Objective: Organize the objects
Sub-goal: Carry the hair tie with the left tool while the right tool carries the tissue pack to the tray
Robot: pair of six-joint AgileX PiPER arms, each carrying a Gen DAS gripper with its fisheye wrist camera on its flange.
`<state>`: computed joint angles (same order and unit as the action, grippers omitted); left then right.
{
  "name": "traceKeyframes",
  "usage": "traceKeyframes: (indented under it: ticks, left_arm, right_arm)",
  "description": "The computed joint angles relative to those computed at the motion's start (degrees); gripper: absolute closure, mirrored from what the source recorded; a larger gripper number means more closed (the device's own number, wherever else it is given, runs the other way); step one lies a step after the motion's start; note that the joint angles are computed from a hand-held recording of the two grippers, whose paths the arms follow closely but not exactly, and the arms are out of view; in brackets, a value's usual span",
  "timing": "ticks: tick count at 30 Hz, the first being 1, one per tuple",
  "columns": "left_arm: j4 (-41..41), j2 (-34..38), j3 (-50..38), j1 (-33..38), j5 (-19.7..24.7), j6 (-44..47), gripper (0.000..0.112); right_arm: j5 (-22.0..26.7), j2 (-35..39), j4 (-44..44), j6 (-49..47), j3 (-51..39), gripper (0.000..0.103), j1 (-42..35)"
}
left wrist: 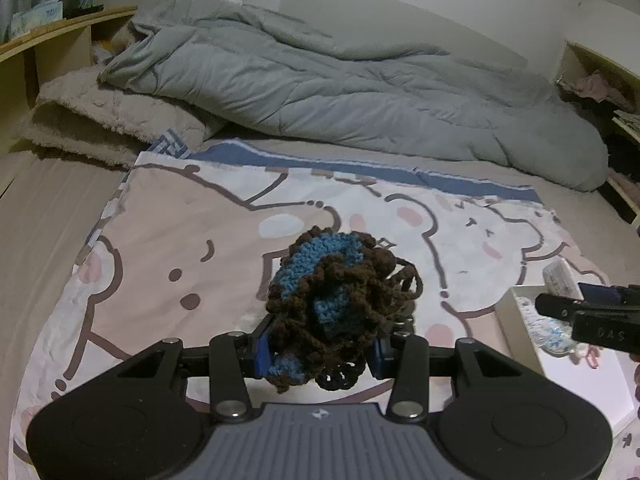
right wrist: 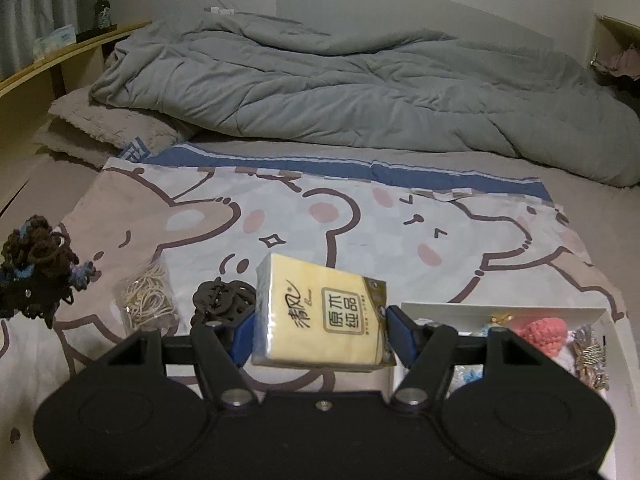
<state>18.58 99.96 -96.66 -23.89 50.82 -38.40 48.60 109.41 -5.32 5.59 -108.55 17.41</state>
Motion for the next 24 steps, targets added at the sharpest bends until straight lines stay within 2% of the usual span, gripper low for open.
traceKeyframes:
  ticks: [13, 24]
  left_arm:
    - [2.21, 2.06, -4.68, -5.99, 1.11, -3.28, 0.067]
    - [-0.24, 10.56, -17.24, -11.34, 3.42, -0.16, 0.067]
  right_arm:
    - [-3.42, -7.22, 3.57, -4.51, 8.24, 0.035, -4.13]
    - [-5.57, -12.30, 7.24, -10.56, 14.65, 0.035, -11.85]
